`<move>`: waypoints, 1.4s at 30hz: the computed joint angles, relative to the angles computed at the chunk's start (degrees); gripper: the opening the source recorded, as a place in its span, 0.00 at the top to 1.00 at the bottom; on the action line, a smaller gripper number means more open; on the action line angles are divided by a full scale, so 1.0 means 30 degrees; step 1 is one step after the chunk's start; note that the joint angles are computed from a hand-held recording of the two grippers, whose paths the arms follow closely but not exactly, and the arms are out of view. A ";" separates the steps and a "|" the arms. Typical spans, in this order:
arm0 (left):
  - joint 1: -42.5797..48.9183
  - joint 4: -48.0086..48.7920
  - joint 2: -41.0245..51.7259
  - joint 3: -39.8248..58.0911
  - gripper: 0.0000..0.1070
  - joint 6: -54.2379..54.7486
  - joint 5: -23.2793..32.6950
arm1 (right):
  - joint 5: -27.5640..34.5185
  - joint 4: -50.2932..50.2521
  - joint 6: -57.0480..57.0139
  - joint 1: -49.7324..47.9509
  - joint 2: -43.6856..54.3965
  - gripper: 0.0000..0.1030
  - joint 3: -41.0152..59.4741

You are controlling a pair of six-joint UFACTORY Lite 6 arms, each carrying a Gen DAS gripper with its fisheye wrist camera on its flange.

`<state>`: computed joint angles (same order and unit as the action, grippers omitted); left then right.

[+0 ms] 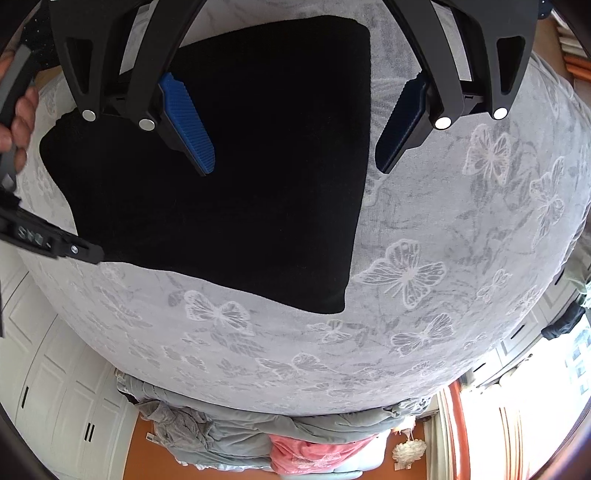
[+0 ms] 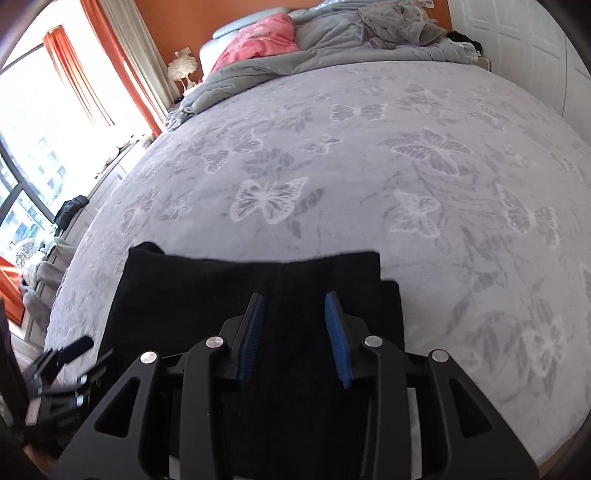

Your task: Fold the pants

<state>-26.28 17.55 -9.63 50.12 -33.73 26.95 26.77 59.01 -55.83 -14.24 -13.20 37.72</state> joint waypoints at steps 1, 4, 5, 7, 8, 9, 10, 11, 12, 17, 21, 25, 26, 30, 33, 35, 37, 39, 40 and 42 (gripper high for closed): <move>0.0083 -0.0273 0.0024 0.0054 0.20 0.0309 -0.0054 | 0.0046 -0.0679 0.0287 -0.0140 -0.1406 0.67 -0.1477; 0.0064 -0.0609 0.0179 0.0134 0.20 0.0563 -0.0068 | -0.2300 -0.1037 -0.0388 0.0722 -0.2385 0.68 -0.4135; -0.0019 -0.0878 0.0347 0.0227 0.20 0.0758 -0.0041 | -0.2547 -0.1934 0.0454 0.0761 -0.3094 0.68 -0.4381; -0.0312 -0.0858 0.0553 0.0289 0.20 0.0558 -0.0005 | -0.0644 -0.3505 0.2197 -0.0352 -0.5181 0.61 -0.4298; -0.0644 -0.0141 0.0579 0.0236 0.20 -0.0262 0.0061 | 0.0689 -0.3217 0.1870 -0.1441 -0.6127 0.56 -0.4386; -0.1022 0.0820 0.0562 0.0163 0.20 -0.1255 0.0170 | 0.1940 -0.2887 0.1303 -0.2699 -0.6886 0.50 -0.4639; -0.1408 0.1653 0.0485 0.0070 0.19 -0.2078 0.0287 | 0.2895 -0.2842 0.0883 -0.3793 -0.7305 0.50 -0.4993; -0.1629 0.1919 0.0395 -0.0013 0.19 -0.2313 0.0322 | 0.3512 -0.2828 0.0379 -0.4610 -0.7498 0.50 -0.5460; -0.1820 0.2092 0.0289 -0.0104 0.19 -0.2470 0.0352 | 0.4068 -0.2291 -0.0612 -0.5441 -0.7377 0.50 -0.5907; -0.3316 0.4669 -0.0194 -0.0908 0.19 -0.5022 0.0873 | 0.5638 0.0780 -0.4078 -0.7221 -0.6160 0.61 -0.7282; -0.4026 0.5955 -0.0375 -0.1280 0.19 -0.5987 0.1301 | 0.6954 0.0303 -0.3254 -0.7620 -0.7728 0.85 -0.6701; -0.3389 0.4367 -0.1233 -0.1690 0.19 -0.4698 0.0919 | 0.9214 -0.0947 -0.2366 -0.9224 -1.1030 0.86 -0.6678; -0.3299 0.4189 -0.1359 -0.1784 0.19 -0.4561 0.0862 | 0.8328 -0.1106 -0.2629 -0.8805 -1.0326 0.85 -0.6975; -0.3643 0.4785 -0.1271 -0.1849 0.19 -0.5050 0.1226 | 0.5813 0.1245 -0.5565 -0.8925 -0.6091 0.74 -0.8219; -0.3746 0.5166 -0.1299 -0.1993 0.19 -0.5462 0.1388 | 0.7433 -0.0161 -0.2876 -0.9332 -0.9267 0.74 -0.6929; -0.3603 0.5021 -0.1273 -0.2064 0.19 -0.5341 0.1391 | 0.6487 -0.0481 -0.1425 -0.7078 -0.9009 0.74 -0.5105; -0.3475 0.4860 -0.1206 -0.2005 0.19 -0.5131 0.1340 | 0.4487 -0.0853 -0.0242 -0.4228 -0.7648 0.74 -0.3359; -0.3350 0.4638 -0.1155 -0.1935 0.19 -0.5004 0.1277 | 0.2068 -0.1611 0.0575 -0.1328 -0.4815 0.74 -0.1379; -0.3291 0.4583 -0.1096 -0.1874 0.19 -0.4982 0.1247 | 0.0949 -0.1582 0.0578 -0.0254 -0.2816 0.74 -0.0371; -0.3241 0.4561 -0.0999 -0.1769 0.19 -0.4932 0.1244 | -0.1217 -0.1658 0.0586 0.1055 0.1181 0.74 0.1461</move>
